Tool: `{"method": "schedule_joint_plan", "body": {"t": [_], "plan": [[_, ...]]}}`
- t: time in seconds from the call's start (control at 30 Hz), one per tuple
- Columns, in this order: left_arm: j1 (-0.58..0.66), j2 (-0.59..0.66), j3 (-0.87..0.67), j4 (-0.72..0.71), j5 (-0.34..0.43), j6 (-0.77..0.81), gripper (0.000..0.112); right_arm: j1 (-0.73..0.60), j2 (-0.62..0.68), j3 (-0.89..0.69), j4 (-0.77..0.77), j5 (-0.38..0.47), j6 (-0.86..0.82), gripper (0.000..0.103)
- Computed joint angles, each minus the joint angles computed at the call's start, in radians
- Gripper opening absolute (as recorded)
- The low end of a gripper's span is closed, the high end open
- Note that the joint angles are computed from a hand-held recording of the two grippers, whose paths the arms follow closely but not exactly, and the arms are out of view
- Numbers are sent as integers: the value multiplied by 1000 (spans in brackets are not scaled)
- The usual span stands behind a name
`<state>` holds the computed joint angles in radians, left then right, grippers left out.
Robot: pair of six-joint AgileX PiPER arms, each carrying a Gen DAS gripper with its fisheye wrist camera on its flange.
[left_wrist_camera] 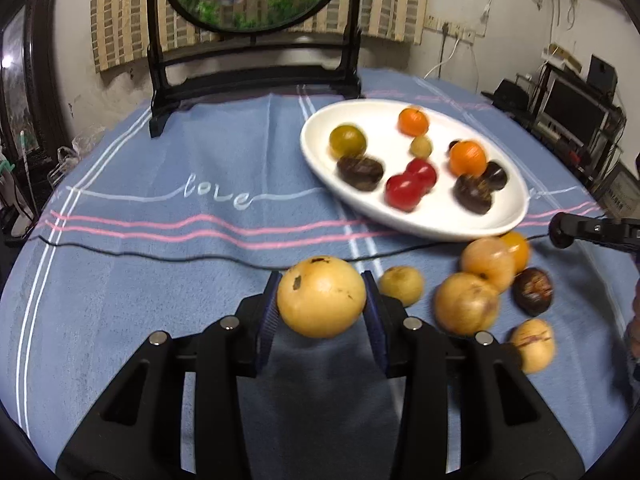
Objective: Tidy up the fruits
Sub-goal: 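Lower the pale fruit onto the plate and open left while right carries the plum over it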
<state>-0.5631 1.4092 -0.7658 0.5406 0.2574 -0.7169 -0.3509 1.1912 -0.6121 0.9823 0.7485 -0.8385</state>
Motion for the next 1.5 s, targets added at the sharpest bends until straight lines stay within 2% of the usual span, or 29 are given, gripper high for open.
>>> {"method": "schedule_joint_plan", "body": {"t": [0.03,0.13,0.27,0.37,0.57,0.77,1.0,1.07,1.17,1.23,1.37,1.5], "plan": [[-10,-6,-11,2,8,-5,40,-22,-9,1,14,19,-12,25],[-13,13,-91,-140,40,126,40,-66,-29,-16,41,70,-21,25],[-39,122,-276,-168,118,162,40,-29,-24,-111,8,100,58,25],[-68,201,-385,-169,143,168,40,80,27,-236,-87,35,186,25],[-102,390,-625,-217,211,235,40,166,184,-363,-73,-48,217,25],[-70,549,-820,-287,289,303,40,203,393,-503,-107,-105,254,25],[-32,641,-908,-395,341,408,41,262,553,-643,-188,-128,320,25],[-30,655,-919,-408,340,430,45,270,596,-669,-200,-127,337,26],[-41,657,-918,-379,330,417,59,265,638,-707,-231,-94,351,27],[-48,650,-909,-353,323,396,66,258,641,-711,-213,-78,328,27],[-43,603,-860,-342,303,377,67,250,610,-700,-195,-60,315,27],[-29,511,-764,-305,258,314,74,251,541,-659,-244,-59,376,28]]}}
